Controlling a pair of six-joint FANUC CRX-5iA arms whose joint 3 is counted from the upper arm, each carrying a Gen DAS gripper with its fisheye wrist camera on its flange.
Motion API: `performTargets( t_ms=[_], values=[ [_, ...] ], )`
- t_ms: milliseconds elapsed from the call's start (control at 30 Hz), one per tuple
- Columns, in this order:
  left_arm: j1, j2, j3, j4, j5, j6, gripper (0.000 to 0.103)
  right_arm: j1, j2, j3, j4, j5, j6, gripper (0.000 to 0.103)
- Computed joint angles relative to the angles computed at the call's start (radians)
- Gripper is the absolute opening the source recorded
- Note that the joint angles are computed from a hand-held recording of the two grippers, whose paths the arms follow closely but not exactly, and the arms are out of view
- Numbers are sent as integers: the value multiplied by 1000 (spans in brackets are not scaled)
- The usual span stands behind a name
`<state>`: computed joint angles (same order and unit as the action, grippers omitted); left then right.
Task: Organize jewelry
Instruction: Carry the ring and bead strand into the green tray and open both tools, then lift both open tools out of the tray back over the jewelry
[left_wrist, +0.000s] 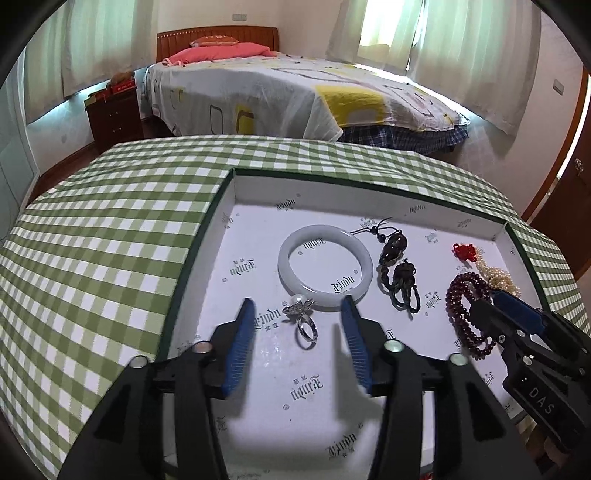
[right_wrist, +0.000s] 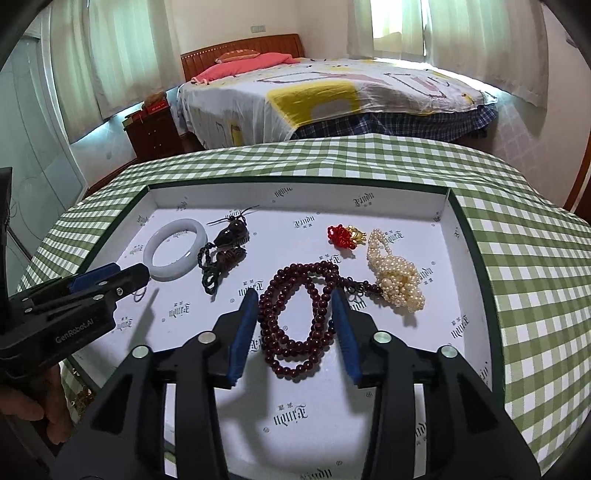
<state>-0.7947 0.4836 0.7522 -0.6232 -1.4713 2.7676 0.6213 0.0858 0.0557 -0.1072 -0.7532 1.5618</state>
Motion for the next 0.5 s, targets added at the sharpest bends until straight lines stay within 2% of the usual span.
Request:
performTargets(
  t_ms=[300,500],
  values=[
    [-99,-55,-4,-153,-39,61,58,6,-117,-88,18,65,-15,47],
    [-155,-88,-26,-189,-68,106,58,11,-199,-150,18,67,-22,47]
  ],
)
